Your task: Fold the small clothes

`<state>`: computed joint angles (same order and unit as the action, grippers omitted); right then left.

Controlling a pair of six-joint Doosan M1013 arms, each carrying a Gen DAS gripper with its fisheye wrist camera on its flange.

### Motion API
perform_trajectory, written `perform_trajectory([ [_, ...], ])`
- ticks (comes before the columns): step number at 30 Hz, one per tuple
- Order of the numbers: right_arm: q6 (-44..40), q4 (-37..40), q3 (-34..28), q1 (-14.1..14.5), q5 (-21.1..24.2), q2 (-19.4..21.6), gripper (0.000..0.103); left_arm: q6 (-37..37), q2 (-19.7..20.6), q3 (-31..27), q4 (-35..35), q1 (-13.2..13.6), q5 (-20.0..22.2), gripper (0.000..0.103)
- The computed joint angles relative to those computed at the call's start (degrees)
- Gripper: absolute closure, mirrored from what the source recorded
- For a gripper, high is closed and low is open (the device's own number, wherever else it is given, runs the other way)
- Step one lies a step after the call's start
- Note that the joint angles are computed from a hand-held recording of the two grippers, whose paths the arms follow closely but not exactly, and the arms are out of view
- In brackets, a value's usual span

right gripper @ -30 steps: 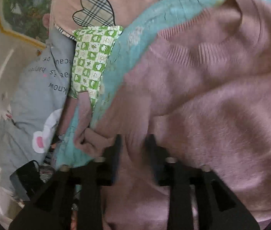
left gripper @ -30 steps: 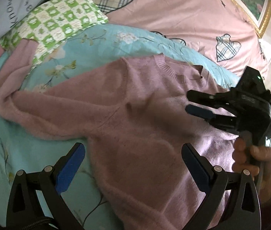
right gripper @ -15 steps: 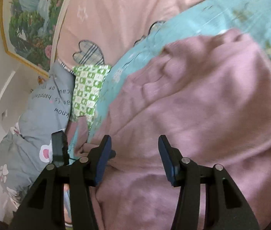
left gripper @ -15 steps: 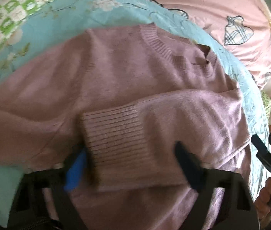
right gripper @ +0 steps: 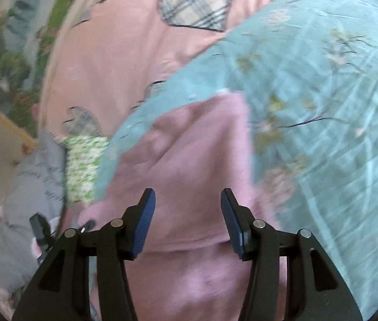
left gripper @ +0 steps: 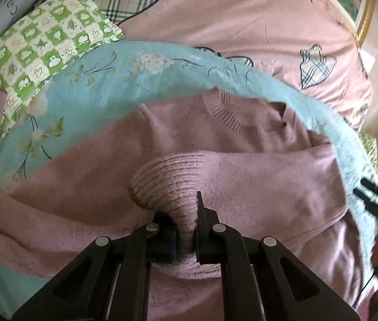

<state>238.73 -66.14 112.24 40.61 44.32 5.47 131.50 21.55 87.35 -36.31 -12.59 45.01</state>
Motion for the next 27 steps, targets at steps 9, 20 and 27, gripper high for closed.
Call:
perform_trajectory([
  [9, -21.2, 16.1, -1.2, -8.7, -7.2, 1.1, 0.041, -1.7, 0.2, 0.8, 2.6, -0.7, -0.5, 0.095],
  [20, -24.4, 13.8, 1.0, -8.8, -0.4, -3.2, 0.095, 2.7, 0.1, 0.3, 0.1, -4.1, 0.4, 0.096],
  [27, -36.4, 22.6, -1.2, -9.6, 3.7, 0.4, 0.095, -3.2, 3.0, -1.8, 5.7, -4.1, 2.7, 0.085],
])
